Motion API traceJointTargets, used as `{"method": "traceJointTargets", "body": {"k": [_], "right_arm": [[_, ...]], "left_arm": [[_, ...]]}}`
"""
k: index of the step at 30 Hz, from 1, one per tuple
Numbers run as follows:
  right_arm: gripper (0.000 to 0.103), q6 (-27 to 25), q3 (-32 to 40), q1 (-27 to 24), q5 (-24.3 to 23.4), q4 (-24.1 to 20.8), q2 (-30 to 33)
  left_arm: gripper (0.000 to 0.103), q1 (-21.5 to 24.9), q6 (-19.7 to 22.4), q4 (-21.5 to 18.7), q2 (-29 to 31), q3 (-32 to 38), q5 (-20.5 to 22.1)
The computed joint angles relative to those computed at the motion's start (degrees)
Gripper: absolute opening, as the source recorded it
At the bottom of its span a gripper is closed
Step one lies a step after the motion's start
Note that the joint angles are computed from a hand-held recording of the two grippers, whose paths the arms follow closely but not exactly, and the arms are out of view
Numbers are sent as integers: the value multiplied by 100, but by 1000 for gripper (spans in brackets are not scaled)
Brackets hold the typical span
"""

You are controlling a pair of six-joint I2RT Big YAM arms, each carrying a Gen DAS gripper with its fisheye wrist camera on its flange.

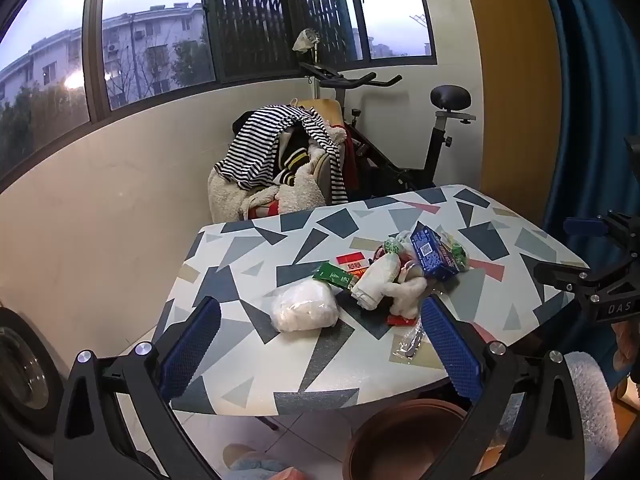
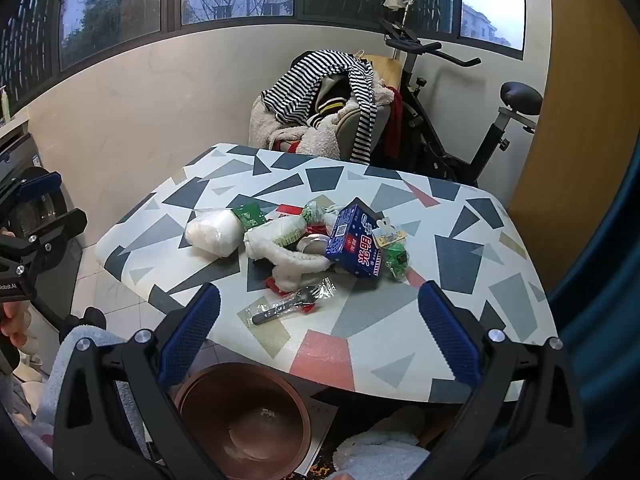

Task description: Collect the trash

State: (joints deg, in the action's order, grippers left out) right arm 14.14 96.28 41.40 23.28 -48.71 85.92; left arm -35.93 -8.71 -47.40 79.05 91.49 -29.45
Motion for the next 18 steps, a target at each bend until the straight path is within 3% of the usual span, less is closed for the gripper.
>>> {"method": "traceJointTargets", "body": {"k": [18], "right_arm": [[97, -30, 13, 8, 44, -24, -4]], "left_arm": [[98, -3, 20, 38, -7, -17, -24]]}}
